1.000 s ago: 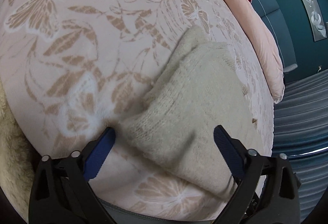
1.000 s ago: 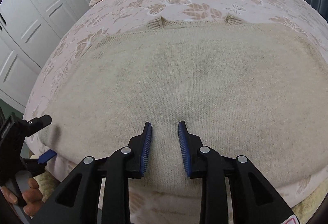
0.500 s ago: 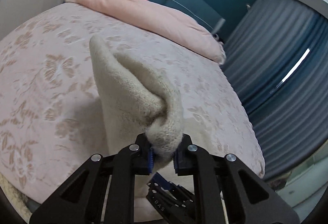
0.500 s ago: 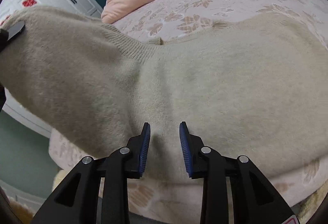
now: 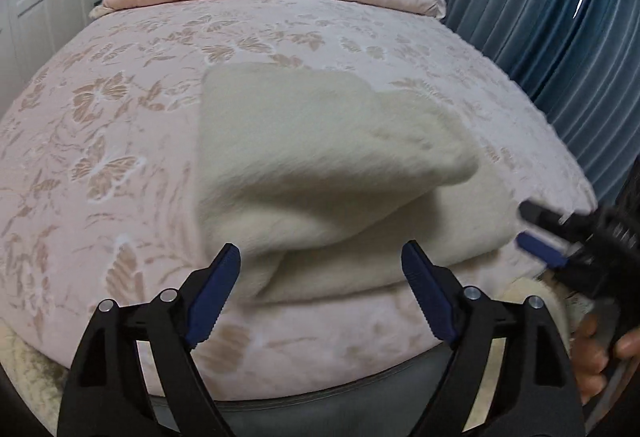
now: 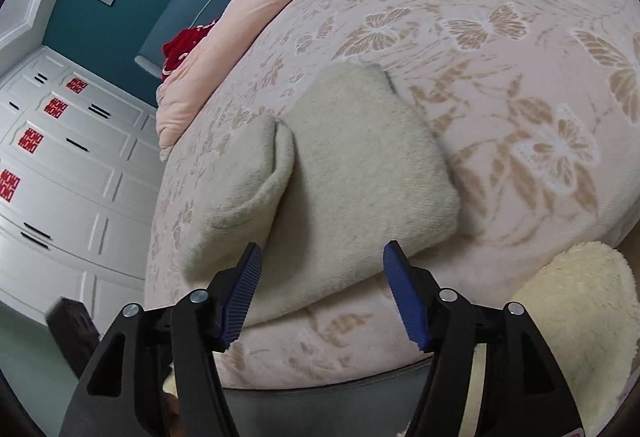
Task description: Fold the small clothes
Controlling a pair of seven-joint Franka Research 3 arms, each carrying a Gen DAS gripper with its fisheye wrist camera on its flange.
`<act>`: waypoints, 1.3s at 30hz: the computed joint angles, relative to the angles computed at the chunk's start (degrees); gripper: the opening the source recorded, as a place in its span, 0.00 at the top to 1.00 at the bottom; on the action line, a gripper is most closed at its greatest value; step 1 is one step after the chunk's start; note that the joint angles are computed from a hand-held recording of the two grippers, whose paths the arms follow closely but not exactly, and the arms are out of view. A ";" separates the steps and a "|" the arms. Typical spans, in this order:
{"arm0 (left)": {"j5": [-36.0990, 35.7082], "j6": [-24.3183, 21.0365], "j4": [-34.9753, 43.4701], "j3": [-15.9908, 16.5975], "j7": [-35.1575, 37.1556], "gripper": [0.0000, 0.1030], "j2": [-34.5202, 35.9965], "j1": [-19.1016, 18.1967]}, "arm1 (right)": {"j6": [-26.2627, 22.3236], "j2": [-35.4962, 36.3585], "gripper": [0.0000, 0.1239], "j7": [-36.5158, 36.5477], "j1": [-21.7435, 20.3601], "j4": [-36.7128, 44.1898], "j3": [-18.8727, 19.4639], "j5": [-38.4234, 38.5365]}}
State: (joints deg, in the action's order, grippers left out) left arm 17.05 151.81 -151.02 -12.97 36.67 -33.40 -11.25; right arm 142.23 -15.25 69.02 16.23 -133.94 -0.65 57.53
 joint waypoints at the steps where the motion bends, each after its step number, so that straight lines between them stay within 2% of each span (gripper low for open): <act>1: 0.34 -2.04 -0.99 -0.36 -0.55 0.20 -1.12 0.55 | -1.46 1.15 0.44 -0.35 0.49 1.44 -0.29 1.24; 3: -0.18 -5.11 -2.20 -0.24 -2.17 0.20 -2.40 1.06 | -3.67 3.02 0.40 -0.67 1.36 3.81 0.06 3.90; 5: -0.94 -5.29 -3.19 0.52 -3.55 0.20 -3.43 1.30 | -4.52 4.98 0.38 -0.29 2.02 6.41 1.26 4.79; 7: -0.70 -3.84 -3.63 0.85 -3.80 0.18 -3.64 1.51 | -4.10 6.69 0.36 2.50 2.41 8.95 2.91 2.24; 11: 4.00 -3.59 -2.01 -2.17 -4.55 0.14 -1.23 3.67 | -2.03 11.22 0.34 8.57 2.96 14.07 5.31 -6.95; 13: 5.95 -5.27 -0.17 -2.94 -4.02 0.15 1.55 3.86 | -2.19 13.38 0.46 9.36 3.24 16.27 5.75 -9.47; 14: 5.93 -5.54 0.22 -2.30 -3.22 0.16 2.72 3.30 | -2.60 14.45 0.66 10.11 3.35 17.56 6.01 -11.61; 15: 5.48 -5.98 0.58 -1.53 -2.34 0.25 3.72 2.68 | -3.50 15.50 0.87 10.22 3.43 19.15 6.19 -13.59; 16: 4.58 -6.29 0.89 -0.62 -1.37 0.38 4.53 1.98 | -4.62 16.06 0.87 8.61 3.39 20.50 6.28 -13.28; 17: 3.58 -5.86 0.68 0.35 -0.59 0.45 4.73 1.42 | -4.92 15.86 0.88 6.47 3.28 21.35 6.35 -11.61; 18: 2.10 -4.55 0.00 1.66 0.32 0.62 4.33 0.74 | -5.17 14.36 0.90 2.76 3.06 21.33 6.29 -7.86; 19: 0.25 -2.93 -0.78 3.07 1.47 0.74 3.69 -0.08 | -5.77 12.86 0.90 -0.89 2.86 21.56 5.89 -3.43; 21: -0.88 -0.95 -1.62 3.24 1.91 0.78 2.12 0.12 | -6.70 9.19 0.90 -6.48 2.32 20.70 4.31 4.83; 22: -0.55 -0.09 -1.71 2.67 1.81 0.78 1.49 0.58 | -5.19 7.44 0.90 -7.61 2.16 19.47 3.76 6.08; 23: -0.62 0.29 -1.38 2.47 2.17 0.78 1.46 0.59 | -2.36 6.20 0.90 -7.32 4.00 17.83 1.45 4.83; 24: -1.31 0.38 -0.87 2.75 2.93 0.80 1.86 0.11 | 1.35 5.26 0.91 -5.13 4.07 15.43 0.93 0.28; 25: -2.31 0.23 -0.32 3.21 3.85 0.82 2.60 -0.51 | 4.41 5.80 0.91 -0.23 2.15 13.62 2.39 -8.28; 26: -2.92 -0.22 0.33 3.19 4.29 0.82 3.64 -0.63 | 4.81 7.75 0.91 4.09 -1.77 12.40 5.10 -15.24; 27: -3.82 -0.60 0.83 3.35 4.83 0.82 4.73 -0.98 | 2.60 10.10 0.91 7.72 -4.31 11.66 5.81 -18.19; 28: -4.84 -0.79 1.09 3.51 5.34 0.82 5.60 -1.43 | -0.06 11.43 0.91 9.99 -4.84 10.86 4.58 -17.11; 29: -5.06 -1.02 1.24 2.93 5.00 0.82 5.96 -1.31 | -1.60 11.37 0.91 8.70 -3.37 9.50 1.70 -12.02; 30: -5.09 -1.50 1.41 2.46 4.80 0.83 6.12 -1.21 | -1.34 10.18 0.91 4.38 -2.73 7.61 0.26 -4.93; 32: -5.53 -2.08 1.41 2.39 5.25 0.83 5.95 -1.50 | 0.45 7.90 0.91 0.65 -3.25 5.93 0.97 -1.06; 35: -5.86 -2.26 1.36 2.28 5.54 0.82 5.67 -1.54 | 2.15 6.76 0.91 -2.45 -2.66 6.07 1.16 -1.39; 38: -5.52 -1.98 1.23 1.68 4.95 0.82 5.87 -1.38 | 1.62 10.23 0.89 1.93 -3.14 7.52 1.74 -8.78; 39: -5.85 -1.83 1.17 1.84 5.04 0.82 5.96 -1.63 | 0.44 10.86 0.88 2.08 -3.24 7.57 1.45 -7.75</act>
